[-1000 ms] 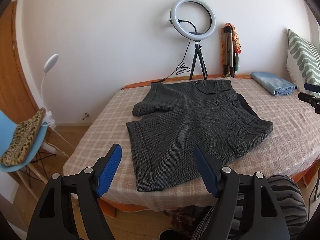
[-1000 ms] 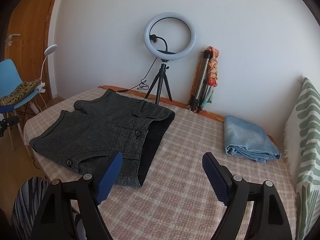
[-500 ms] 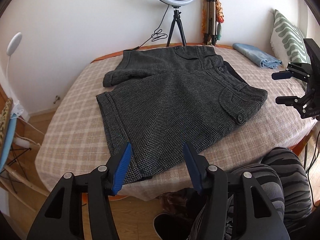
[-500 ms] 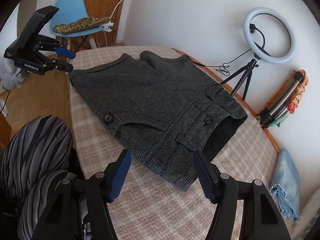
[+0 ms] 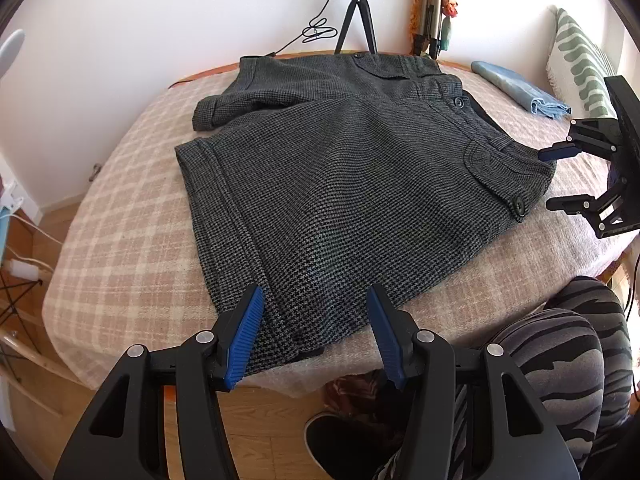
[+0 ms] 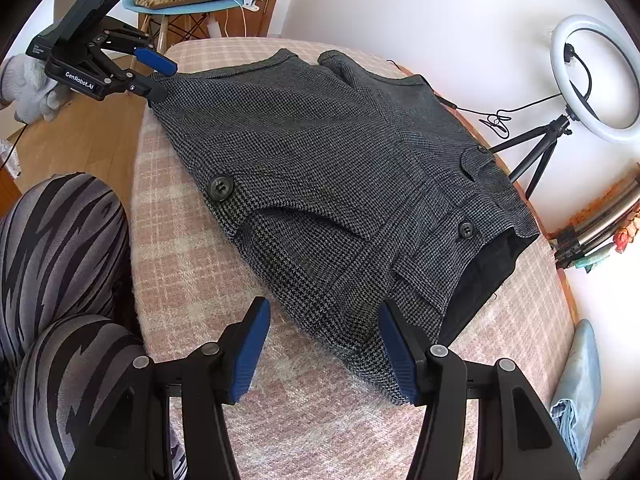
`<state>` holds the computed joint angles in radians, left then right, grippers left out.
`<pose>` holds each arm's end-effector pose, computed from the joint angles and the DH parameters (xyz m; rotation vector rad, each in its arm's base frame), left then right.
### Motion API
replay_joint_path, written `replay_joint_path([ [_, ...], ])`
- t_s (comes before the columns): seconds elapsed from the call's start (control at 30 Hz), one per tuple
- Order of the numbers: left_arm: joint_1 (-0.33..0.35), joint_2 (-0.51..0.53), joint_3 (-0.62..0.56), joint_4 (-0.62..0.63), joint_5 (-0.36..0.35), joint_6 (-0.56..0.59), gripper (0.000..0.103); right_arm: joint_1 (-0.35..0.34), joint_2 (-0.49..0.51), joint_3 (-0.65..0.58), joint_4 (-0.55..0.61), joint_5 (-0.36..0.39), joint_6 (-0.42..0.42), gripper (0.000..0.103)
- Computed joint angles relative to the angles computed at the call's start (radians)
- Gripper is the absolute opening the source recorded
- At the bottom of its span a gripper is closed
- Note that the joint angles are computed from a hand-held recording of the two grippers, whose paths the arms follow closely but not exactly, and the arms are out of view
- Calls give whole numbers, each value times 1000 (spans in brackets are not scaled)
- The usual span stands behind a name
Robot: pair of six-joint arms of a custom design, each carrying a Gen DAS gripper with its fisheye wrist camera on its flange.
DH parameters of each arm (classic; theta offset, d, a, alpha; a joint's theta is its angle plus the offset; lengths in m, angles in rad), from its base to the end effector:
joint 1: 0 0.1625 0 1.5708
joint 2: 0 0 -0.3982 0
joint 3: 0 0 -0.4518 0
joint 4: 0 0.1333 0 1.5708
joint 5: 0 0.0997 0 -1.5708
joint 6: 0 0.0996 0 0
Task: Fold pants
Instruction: 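Move both grippers to the shorts' leg hem and grasp it with the right gripper, then grasp the hem with the left gripper while the right gripper holds it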
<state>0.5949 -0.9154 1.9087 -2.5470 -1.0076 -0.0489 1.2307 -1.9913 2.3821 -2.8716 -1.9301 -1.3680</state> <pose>-0.3821 -0.4837 0.0138 1.1774 2.3411 -0.3521 -0.0374 -0.4004 0.3754 0.9129 -2.0153 0.4065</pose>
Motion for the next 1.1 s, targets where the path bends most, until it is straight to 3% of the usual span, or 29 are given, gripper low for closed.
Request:
replay_joint_path([
  [0.2,16,-5,2,21,2,-11,53,8,67,15,-142,-72,-90,57],
  [0.27,8,-8,9,17,19,1,53,12,86,12,-166,-89,-100,46],
  [0.43,-32,-21,39,-39,63,94,56,30,74,-21,-89,-79,-39,21],
  [0.53,-52,-27,58,-66,54,164,57,56,87,-47,-86,-88,-12,14],
  [0.77,-49,5,53,-71,58,256,57,118,139,-118,-100,-119,37,11],
  [1.03,-37,58,35,-132,183,266,56,139,123,-147,-69,-101,97,10],
  [1.07,-31,59,32,-143,180,269,55,138,118,-145,-65,-96,104,10],
  [1.1,-26,58,28,-152,171,267,45,137,114,-144,-62,-92,112,10],
])
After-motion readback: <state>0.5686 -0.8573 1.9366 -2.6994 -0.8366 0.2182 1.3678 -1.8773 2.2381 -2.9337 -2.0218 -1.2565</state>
